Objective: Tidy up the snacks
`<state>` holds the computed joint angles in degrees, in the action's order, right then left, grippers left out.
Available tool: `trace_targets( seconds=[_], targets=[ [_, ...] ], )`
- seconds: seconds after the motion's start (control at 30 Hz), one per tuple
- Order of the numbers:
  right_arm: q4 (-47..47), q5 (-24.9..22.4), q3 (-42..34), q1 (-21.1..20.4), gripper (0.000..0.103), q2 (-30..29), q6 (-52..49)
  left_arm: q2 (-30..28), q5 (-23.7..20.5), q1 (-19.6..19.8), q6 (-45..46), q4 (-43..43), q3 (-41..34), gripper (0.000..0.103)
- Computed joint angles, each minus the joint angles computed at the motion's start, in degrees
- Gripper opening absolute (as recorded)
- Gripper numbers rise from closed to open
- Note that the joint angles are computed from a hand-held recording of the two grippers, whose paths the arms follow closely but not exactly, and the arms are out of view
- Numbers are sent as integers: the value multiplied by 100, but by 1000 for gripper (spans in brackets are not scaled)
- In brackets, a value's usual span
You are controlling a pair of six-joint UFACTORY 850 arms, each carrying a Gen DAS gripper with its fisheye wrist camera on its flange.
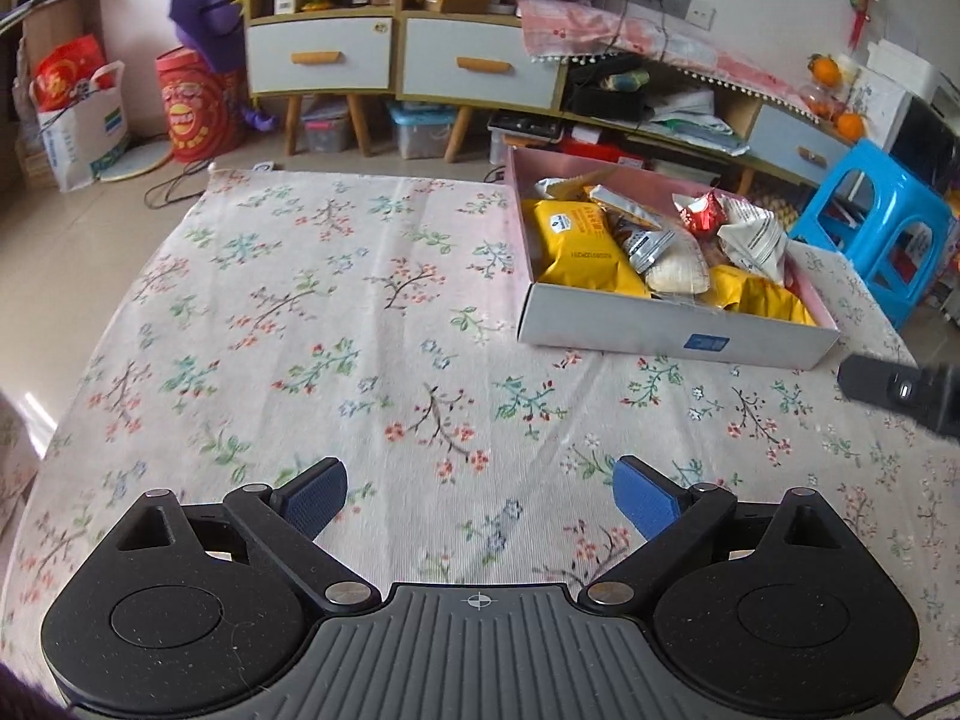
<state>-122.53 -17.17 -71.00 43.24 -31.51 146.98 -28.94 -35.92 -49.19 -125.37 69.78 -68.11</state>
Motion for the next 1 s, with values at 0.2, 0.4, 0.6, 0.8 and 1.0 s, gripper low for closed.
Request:
trace_targets(
  seconds=[0.2, 0.4, 0.6, 0.8, 1.0],
  targets=[
    [380, 28, 79, 102, 92, 101, -458, -131, -426, -174, 712, -606, -293, 101],
    [372, 15, 111, 204, 94, 156, -648, -162, -626, -295, 850, -666, -429, 101],
    [388, -49, 279, 246, 94, 280, -818, -166, -792, -413, 958, -703, -475, 102],
    [668, 11, 353, 263, 94, 316, -1154, -115, -661, -436, 887, -855, -405, 102],
    [777, -8, 384, 314, 94, 326, -1354, -97, -744, -465, 770, -855, -363, 102]
  ],
)
